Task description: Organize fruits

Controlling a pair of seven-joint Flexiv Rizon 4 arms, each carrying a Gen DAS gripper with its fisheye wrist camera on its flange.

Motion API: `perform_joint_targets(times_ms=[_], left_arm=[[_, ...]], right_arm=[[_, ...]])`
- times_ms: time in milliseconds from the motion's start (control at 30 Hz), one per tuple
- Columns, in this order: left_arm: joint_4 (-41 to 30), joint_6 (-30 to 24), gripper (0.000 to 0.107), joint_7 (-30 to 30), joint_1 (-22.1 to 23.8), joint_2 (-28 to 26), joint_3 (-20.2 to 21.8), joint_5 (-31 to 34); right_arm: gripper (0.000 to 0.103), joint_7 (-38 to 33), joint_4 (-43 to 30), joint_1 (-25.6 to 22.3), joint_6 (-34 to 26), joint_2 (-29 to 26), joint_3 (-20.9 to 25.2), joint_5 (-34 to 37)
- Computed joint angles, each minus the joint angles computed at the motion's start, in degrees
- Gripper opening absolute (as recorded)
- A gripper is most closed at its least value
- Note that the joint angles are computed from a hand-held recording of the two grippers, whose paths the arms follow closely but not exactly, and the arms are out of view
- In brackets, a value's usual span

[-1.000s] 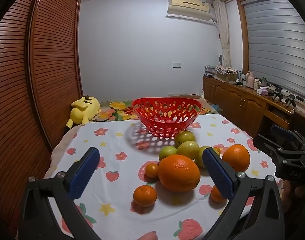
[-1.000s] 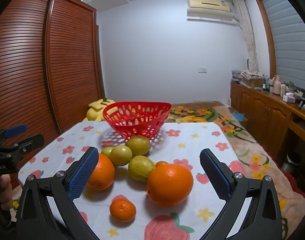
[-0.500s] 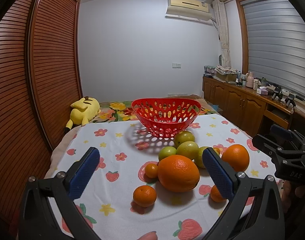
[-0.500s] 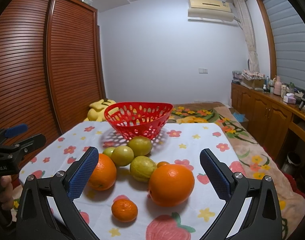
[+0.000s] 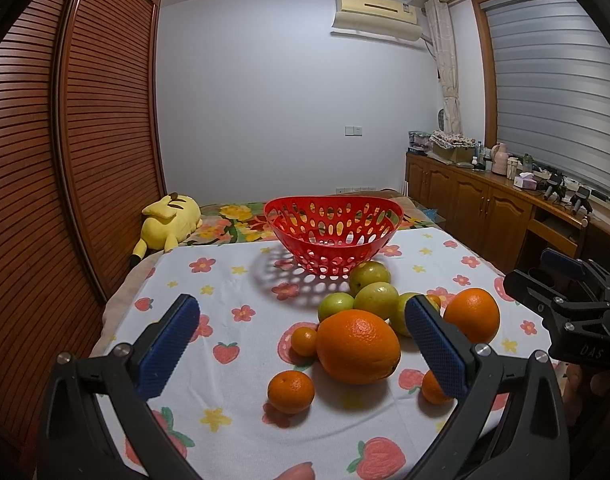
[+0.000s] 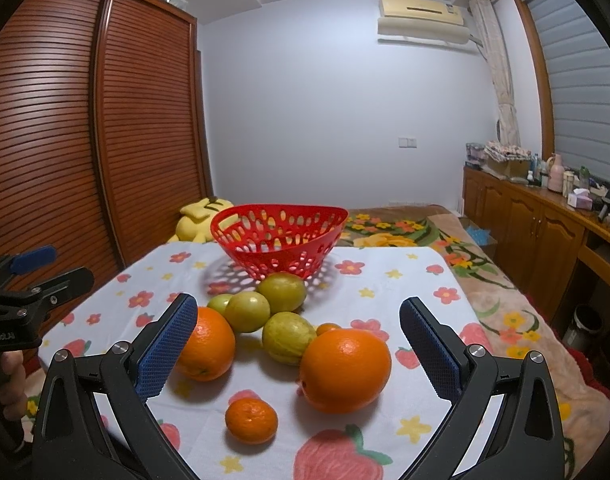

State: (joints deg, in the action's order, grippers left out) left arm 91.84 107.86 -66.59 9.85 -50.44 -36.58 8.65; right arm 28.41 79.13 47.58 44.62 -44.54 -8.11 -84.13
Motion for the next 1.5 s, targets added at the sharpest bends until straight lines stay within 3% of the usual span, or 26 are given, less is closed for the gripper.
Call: perform_joint_targets(times_ms=[733,1067,1500], left_arm=[[0.56,-0.15,0.103,0.18,0.72,0.09,-0.86,0.22],[-0.11,-0.05,0.103,-0.86,-0.89,-0.06,1.89,-0.86],[-3.14,-5.40,0.103,2.99,-1.25,-3.69,2.31,-4.51]], right_arm=[[0.103,-0.69,-1.03,0.43,0.10,-0.77,-0.32,0.54],[0.103,-0.70,-1.19,0.38,1.31,-1.33,-0.45,0.61],[0.103,-3.14,-2.80,-0.46,6.55,-3.84,-0.90,3.78]])
